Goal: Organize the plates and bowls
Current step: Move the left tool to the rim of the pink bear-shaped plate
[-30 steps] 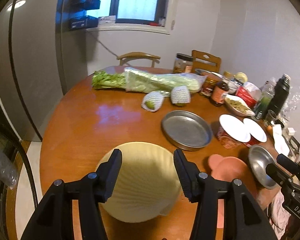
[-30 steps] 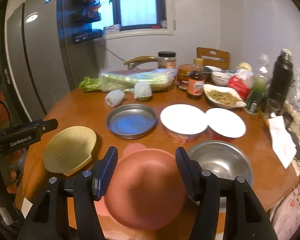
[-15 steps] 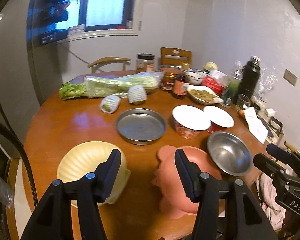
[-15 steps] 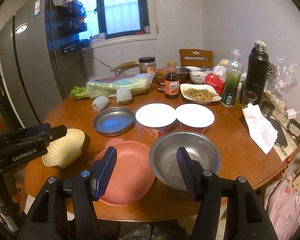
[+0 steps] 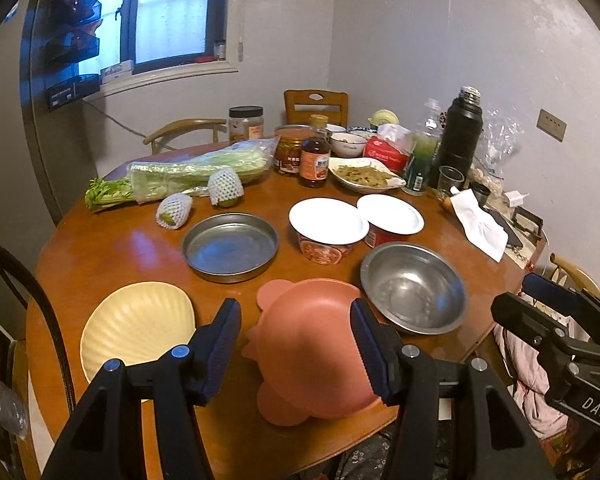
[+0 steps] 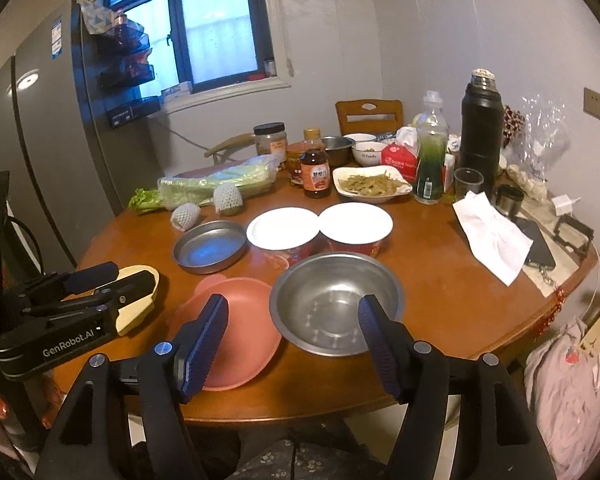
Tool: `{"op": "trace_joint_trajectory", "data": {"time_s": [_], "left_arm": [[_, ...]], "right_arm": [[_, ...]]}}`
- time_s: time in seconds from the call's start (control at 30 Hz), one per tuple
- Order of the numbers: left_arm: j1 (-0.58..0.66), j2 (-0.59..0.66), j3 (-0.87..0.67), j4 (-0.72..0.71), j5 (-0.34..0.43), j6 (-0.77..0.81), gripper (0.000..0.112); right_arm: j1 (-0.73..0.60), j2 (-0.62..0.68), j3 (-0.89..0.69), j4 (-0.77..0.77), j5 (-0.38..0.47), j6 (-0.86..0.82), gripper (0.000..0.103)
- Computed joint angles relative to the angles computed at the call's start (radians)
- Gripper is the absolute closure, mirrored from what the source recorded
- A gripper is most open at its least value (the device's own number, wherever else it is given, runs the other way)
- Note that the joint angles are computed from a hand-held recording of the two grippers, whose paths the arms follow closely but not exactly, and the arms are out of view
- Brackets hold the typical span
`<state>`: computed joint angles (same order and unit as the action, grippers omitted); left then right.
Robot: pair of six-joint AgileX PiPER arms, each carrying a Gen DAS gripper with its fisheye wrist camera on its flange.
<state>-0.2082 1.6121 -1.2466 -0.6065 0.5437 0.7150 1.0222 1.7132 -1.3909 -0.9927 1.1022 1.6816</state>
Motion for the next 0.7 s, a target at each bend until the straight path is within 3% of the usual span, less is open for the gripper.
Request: {"op": "trace_joint_trajectory", "data": {"time_s": [0.7], "left_arm": [[-0.048, -0.028, 0.068, -0.006, -0.011, 0.046, 0.056]], "right_arm": [[0.05, 0.03, 0.02, 0.003, 0.068, 0.057, 0.033]]}}
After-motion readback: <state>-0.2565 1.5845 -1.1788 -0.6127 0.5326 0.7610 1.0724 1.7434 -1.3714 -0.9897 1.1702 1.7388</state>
